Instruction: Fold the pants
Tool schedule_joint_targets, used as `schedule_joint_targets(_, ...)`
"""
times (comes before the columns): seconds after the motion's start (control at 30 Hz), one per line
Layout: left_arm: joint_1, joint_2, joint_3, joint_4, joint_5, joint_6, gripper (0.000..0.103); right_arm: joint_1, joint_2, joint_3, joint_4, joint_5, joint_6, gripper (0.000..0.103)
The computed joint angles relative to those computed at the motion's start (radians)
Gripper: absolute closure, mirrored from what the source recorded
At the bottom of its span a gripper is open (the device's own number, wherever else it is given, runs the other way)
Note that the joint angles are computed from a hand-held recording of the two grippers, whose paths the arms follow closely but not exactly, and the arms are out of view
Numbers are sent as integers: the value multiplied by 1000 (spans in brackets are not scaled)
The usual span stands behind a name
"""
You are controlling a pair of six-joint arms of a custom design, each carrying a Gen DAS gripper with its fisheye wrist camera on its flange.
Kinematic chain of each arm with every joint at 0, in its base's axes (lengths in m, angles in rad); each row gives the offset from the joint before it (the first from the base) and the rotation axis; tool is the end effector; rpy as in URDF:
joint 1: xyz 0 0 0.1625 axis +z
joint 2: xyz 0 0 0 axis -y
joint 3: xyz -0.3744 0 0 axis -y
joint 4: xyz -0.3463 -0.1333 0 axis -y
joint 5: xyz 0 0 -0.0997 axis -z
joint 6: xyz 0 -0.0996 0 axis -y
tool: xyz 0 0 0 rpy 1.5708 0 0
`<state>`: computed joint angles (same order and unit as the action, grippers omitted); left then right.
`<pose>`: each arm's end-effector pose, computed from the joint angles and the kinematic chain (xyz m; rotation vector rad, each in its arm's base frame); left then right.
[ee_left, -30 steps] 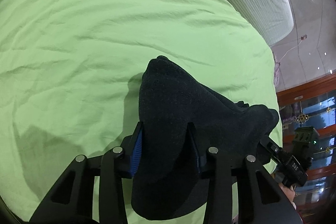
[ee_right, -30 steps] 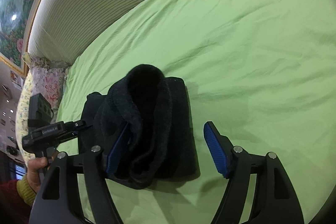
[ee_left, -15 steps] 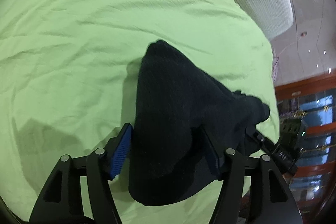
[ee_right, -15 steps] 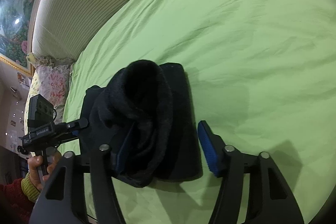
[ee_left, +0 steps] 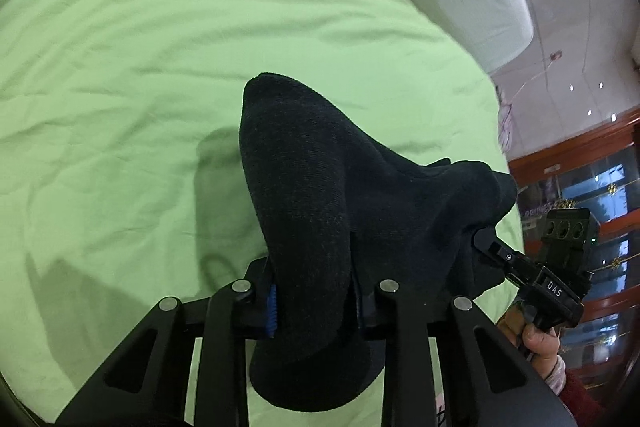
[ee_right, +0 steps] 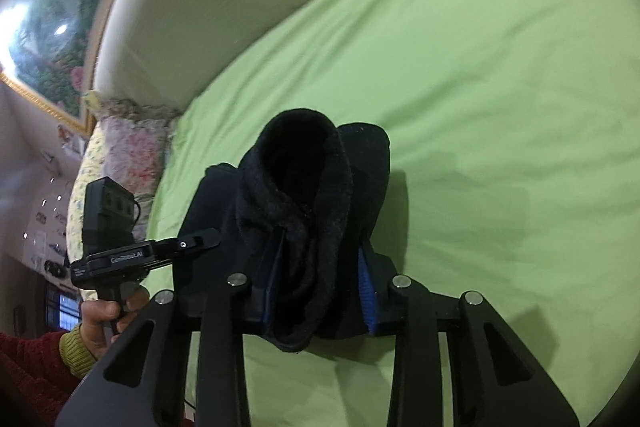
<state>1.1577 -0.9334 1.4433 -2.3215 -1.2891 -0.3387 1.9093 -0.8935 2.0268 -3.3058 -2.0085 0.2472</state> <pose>-0.1114 -0.6551 0.2252 0.0587 2.9294 -0.4822 0.2568 -0.4552 0.1226 -0.0637 -2.7379 0.9870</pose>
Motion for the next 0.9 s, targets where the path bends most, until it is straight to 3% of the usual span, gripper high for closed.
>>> schedule_joint_targets(0.27, 20, -110, 37, -57, 51, 2, 77, 19, 132, -210, 83, 70, -77, 69)
schedule_joint_targets(0.6, 95, -138, 0, -71, 117, 11, 77, -16, 280, -454, 247, 147, -138, 69)
schedule_joint_targets(0.73, 128, -129, -17, -47, 120, 9, 75, -20, 336, -535, 321, 106, -134, 65)
schedule_joint_targets(0.9, 143, -126, -24, -31, 117, -17, 60, -20, 348, -550, 362, 8, -111, 54)
